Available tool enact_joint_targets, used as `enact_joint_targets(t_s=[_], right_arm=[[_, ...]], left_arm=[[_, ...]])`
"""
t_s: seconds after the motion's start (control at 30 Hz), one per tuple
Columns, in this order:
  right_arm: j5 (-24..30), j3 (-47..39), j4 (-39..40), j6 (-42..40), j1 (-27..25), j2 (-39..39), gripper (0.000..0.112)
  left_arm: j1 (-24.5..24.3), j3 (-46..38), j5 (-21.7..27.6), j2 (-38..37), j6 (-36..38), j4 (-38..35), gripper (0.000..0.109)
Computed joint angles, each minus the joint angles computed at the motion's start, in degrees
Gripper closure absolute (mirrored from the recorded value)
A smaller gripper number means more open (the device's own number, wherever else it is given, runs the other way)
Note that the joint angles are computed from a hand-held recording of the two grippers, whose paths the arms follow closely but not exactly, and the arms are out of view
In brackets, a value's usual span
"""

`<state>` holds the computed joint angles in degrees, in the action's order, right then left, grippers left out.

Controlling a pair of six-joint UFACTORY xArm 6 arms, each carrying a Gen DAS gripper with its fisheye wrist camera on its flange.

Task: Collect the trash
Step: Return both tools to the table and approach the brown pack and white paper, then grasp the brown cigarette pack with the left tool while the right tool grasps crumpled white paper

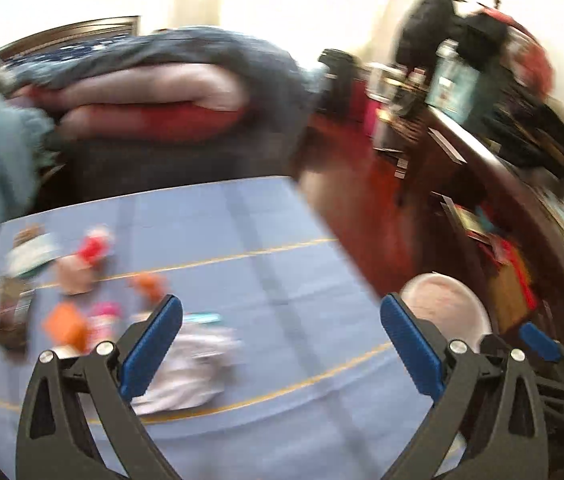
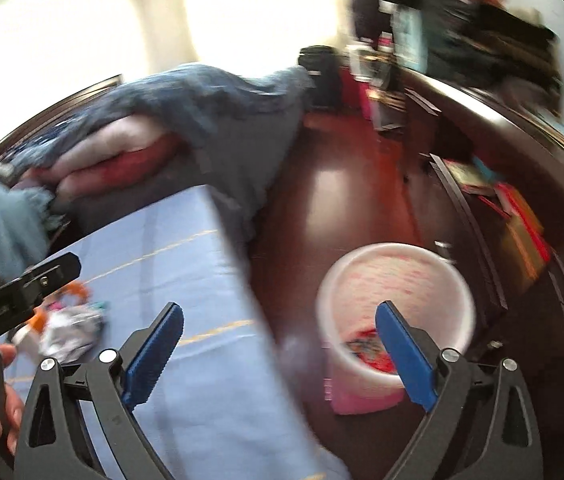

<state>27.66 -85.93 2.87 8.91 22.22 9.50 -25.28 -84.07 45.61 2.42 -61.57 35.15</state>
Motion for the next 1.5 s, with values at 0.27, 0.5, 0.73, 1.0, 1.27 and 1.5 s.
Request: enact_joint_targets(t_s=[0.27,0.5,0.73,1.0,1.27,1.5], right_arm=[[3.3,-6.0,3.4,-6.6,9.0,3.3,0.016],[6.6,-13.8,0.6,-6.9,15.0,9.3,0.015],[11.5,-22.3,-1.9,-4.1,16.3,16.5,0.015],[19.1,-32.4,4.4,-5.8,15.6,24.7,0.013],[21.8,-39.0,4.0,-4.3,16.5,30.4,0.032],[18.1,-32.6,6.0,-6.3,16.1,26.1,0.056]], left_arm=[[8.2,16.4,10.5,-17.0,-6.1,5.7,0.009],[21.2,23.4,6.5,-17.6,6.0,-4.8,0.009],[24.6,25.5,1.0,-14.9,9.7,-7.9,0.009],[25.4,28.5,-3.4,-17.5,5.4,-5.2,0.057],[25.3,31.0,-3.7,-22.7,1.1,-2.1,0.058],[23.6,31.6,-2.0,-26.7,-0.9,-0.5,0.057]])
